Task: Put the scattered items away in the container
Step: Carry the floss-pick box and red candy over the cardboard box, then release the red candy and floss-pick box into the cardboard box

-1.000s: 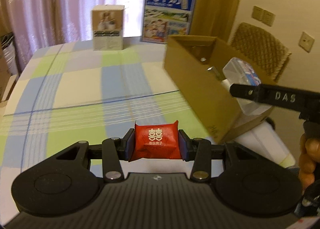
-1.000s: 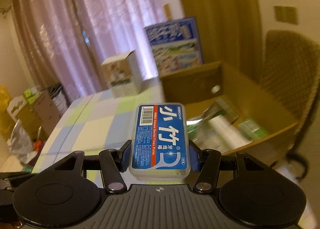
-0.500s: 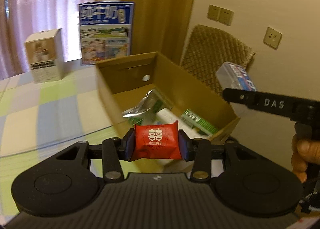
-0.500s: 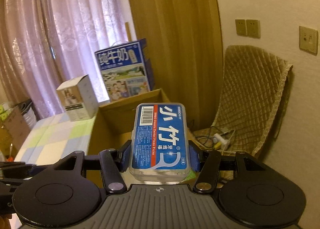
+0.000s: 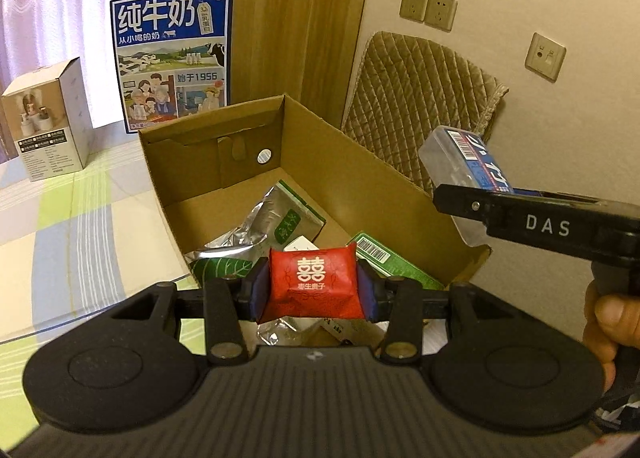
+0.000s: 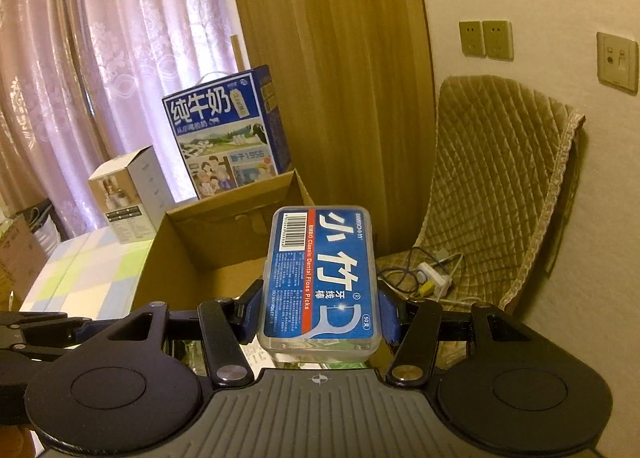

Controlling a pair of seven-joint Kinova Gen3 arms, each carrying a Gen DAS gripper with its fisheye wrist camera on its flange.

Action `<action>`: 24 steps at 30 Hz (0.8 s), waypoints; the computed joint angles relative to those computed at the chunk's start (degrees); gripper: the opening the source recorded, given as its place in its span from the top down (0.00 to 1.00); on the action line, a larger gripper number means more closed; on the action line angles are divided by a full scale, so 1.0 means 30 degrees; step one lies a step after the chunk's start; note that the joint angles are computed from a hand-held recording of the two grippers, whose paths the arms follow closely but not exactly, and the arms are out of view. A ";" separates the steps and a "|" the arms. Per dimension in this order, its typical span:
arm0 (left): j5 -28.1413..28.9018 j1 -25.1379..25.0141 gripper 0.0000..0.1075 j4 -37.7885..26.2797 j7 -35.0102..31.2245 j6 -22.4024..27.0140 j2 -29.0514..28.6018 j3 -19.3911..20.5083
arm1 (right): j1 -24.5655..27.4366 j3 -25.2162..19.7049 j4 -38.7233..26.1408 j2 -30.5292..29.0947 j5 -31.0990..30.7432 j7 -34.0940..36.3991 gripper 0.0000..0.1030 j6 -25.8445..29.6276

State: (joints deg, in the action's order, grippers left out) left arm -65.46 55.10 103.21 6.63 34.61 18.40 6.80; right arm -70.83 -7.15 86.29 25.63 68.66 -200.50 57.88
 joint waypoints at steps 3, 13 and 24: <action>0.0162 -0.0148 0.62 -0.0232 -0.0421 -0.0112 0.0175 -0.0001 | 0.0038 0.0011 -0.0022 0.0031 -0.0016 0.0050 0.48 -0.0032; 0.0121 0.0055 0.41 -0.0038 -0.0480 0.0354 0.0055 -0.0219 | 0.0267 0.0017 0.0050 0.0023 -0.0183 0.0287 0.48 -0.0476; -0.1215 -0.0124 0.31 0.1843 0.2324 0.1855 -0.1250 0.1002 | 0.0448 0.0106 -0.0712 0.0280 -0.0852 0.1998 0.48 -0.1567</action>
